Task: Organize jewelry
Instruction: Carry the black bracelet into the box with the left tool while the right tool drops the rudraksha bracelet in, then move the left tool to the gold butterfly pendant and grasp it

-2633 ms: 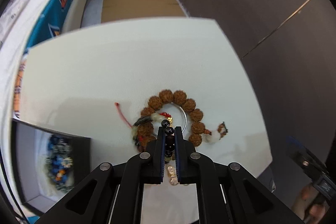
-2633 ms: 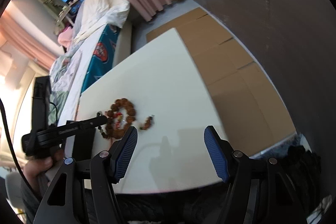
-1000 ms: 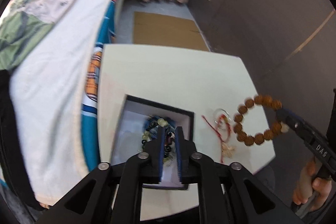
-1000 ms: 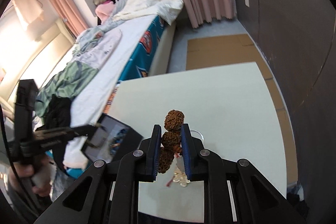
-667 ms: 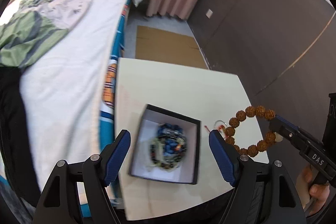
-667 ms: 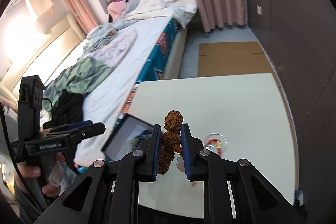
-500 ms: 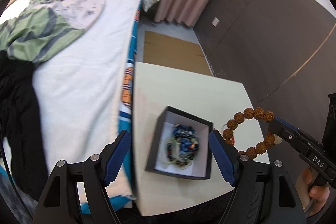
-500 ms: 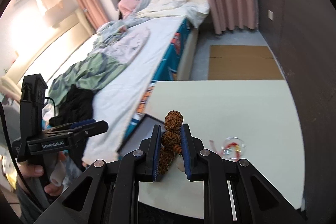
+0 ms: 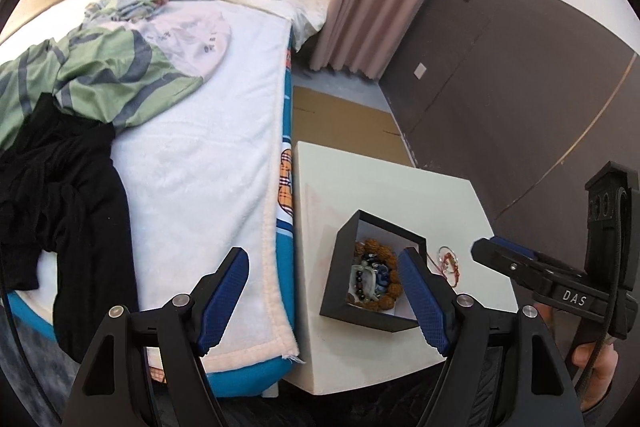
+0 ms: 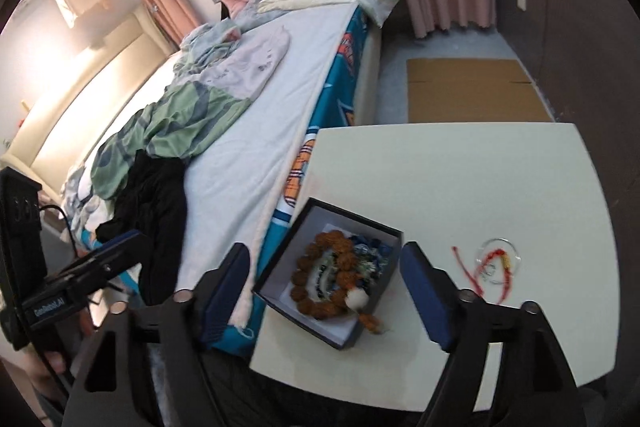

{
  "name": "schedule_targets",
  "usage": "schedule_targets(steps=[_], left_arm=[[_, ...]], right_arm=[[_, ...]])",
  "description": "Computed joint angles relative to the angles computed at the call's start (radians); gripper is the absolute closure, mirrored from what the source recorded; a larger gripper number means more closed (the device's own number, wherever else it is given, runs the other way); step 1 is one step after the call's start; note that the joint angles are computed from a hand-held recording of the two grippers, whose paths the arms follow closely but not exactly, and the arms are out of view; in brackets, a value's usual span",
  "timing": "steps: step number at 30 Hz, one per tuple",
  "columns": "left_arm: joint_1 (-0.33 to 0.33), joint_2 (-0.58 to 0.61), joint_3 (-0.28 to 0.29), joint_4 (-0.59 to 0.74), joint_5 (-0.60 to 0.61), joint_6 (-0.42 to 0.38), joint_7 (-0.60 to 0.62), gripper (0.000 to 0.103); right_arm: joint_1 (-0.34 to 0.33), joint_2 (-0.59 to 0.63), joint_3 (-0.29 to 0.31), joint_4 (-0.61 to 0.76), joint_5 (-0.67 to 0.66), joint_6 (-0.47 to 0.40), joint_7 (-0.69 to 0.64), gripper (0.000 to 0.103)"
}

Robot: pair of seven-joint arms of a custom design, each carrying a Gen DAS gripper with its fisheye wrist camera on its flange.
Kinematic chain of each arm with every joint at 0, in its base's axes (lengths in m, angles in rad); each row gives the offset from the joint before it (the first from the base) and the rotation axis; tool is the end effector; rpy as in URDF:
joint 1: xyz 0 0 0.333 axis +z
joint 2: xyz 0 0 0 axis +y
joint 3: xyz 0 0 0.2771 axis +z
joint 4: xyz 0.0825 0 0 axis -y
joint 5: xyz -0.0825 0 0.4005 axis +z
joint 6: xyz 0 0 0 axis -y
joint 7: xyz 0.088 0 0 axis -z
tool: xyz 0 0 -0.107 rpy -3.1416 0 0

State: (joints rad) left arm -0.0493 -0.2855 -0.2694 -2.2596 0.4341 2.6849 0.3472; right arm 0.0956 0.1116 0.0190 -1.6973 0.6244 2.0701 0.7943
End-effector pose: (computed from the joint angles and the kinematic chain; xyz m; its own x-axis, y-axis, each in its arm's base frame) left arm 0.5055 -0.1888 0.5077 0.3900 -0.8505 0.3529 -0.5948 -0.5252 -0.6085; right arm 0.6289 0.1024 0.5138 0.6485 -0.7049 -0.2875 -0.7235 -0.4534 -0.5205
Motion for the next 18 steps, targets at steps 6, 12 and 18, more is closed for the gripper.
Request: schedule_targets(steps=[6,12,18], left_arm=[[-0.009,0.025,-0.018,0.041,0.050,-0.006,-0.003,0.025],[-0.045,0.078,-0.013,0.102,0.034,0.003,0.033,0.025],[-0.092,0.160,-0.013,0.202,0.051,-0.039,0.076,0.025]], right_arm=[[-0.025,-0.065,-0.025,-0.075,0.060,0.063,-0.039,0.000],[-0.064,-0.113,-0.067,-0.139,0.191,0.109,-0.112,0.000],[-0.086,-0.113,-0.093,-0.144,0.158,0.092,-0.110,0.000]])
